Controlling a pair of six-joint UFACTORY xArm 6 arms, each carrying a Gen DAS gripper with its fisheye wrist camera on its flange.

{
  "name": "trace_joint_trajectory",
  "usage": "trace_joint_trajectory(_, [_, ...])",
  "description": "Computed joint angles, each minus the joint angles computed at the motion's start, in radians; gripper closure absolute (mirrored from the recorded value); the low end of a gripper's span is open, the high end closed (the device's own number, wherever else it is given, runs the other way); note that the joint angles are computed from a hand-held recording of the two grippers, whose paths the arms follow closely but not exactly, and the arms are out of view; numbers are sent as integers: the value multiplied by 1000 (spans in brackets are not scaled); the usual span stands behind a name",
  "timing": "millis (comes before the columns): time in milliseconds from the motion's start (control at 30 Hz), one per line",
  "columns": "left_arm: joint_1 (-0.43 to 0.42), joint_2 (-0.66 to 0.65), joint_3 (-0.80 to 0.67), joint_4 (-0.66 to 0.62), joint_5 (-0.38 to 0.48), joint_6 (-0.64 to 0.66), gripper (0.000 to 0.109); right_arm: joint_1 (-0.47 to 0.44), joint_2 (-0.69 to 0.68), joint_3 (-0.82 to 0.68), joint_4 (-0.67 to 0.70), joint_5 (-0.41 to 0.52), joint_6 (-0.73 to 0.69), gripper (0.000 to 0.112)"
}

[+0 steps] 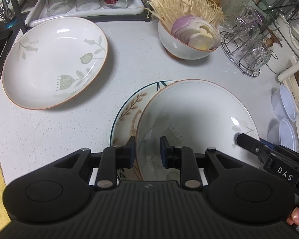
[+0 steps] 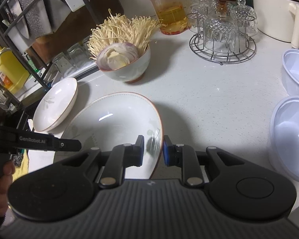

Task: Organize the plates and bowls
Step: 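Carry the plate with the left tool and lower it onto the deer plate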

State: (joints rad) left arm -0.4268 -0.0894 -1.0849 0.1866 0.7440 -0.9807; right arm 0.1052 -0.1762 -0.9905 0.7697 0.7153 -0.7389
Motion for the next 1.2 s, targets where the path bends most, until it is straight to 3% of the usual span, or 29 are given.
trace_joint_trajectory(467, [28, -14, 9, -85, 20, 69, 77, 28, 44, -31, -31, 2, 41, 90])
trace_joint_trajectory(733, [71, -70, 76, -226, -49, 136, 72, 50, 72, -53, -108, 27, 96, 89])
trace_joint_trajectory(1200, [50, -155, 127, -178, -27, 112, 67, 61, 48, -21, -99, -12, 119, 89])
